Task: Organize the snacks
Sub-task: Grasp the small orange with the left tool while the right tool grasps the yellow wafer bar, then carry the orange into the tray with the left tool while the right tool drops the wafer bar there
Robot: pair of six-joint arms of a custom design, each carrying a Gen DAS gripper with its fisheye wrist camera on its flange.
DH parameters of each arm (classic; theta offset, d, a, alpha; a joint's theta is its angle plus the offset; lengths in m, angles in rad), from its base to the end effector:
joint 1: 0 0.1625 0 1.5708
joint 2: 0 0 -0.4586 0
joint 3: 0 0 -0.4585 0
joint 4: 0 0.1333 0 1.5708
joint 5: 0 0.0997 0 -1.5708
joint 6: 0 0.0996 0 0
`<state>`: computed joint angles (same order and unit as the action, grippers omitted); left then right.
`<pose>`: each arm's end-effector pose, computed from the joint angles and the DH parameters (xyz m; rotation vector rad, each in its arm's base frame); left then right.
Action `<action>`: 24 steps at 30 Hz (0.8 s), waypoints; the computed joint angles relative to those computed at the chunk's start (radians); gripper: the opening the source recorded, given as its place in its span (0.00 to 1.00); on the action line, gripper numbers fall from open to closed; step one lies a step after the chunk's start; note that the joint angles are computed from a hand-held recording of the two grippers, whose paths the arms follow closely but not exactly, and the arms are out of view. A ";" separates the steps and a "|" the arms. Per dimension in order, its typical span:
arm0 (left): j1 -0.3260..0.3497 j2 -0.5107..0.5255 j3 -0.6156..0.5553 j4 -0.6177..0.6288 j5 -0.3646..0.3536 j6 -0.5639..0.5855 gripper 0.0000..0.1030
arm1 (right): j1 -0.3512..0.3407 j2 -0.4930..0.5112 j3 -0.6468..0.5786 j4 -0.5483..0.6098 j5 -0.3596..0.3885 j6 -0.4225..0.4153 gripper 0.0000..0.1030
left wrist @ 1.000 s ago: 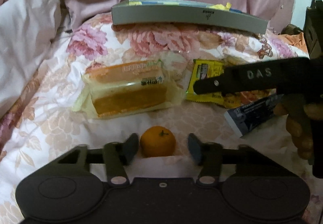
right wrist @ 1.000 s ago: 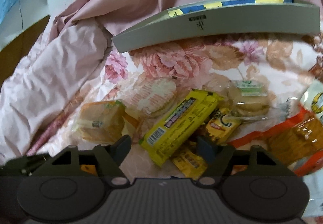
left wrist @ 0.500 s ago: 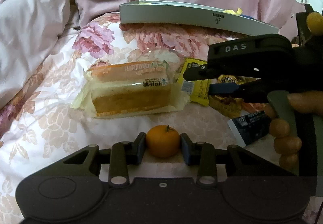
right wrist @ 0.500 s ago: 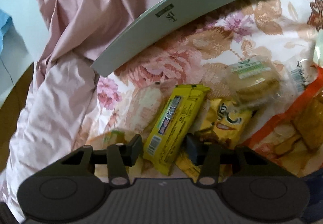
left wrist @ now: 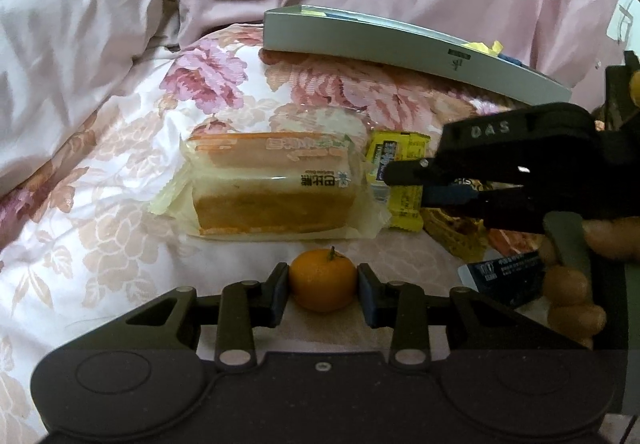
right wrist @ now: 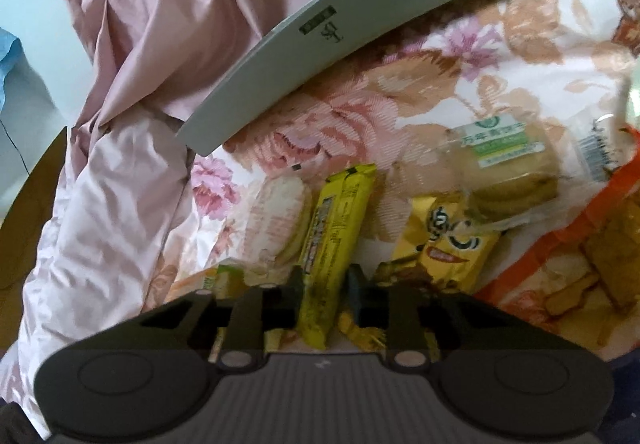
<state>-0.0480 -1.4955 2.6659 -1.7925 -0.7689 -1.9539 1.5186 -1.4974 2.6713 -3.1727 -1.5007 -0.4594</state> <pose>-0.2246 -0.1943 0.0762 0.1022 2.1830 -1.1188 0.1222 -0.3497 0.1480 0.6350 -2.9613 0.6636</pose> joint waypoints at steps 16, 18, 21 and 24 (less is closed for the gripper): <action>0.001 0.030 -0.021 0.035 -0.005 -0.045 0.36 | 0.018 -0.020 0.010 0.023 -0.002 -0.044 0.14; -0.003 0.032 -0.032 0.049 -0.010 -0.060 0.36 | 0.007 -0.083 0.034 0.048 0.010 -0.083 0.12; -0.022 0.033 -0.045 0.064 0.000 -0.073 0.36 | -0.005 -0.196 0.065 0.101 0.021 -0.147 0.11; -0.034 0.047 -0.066 0.076 0.019 -0.057 0.36 | -0.021 -0.317 0.081 0.183 0.031 -0.189 0.11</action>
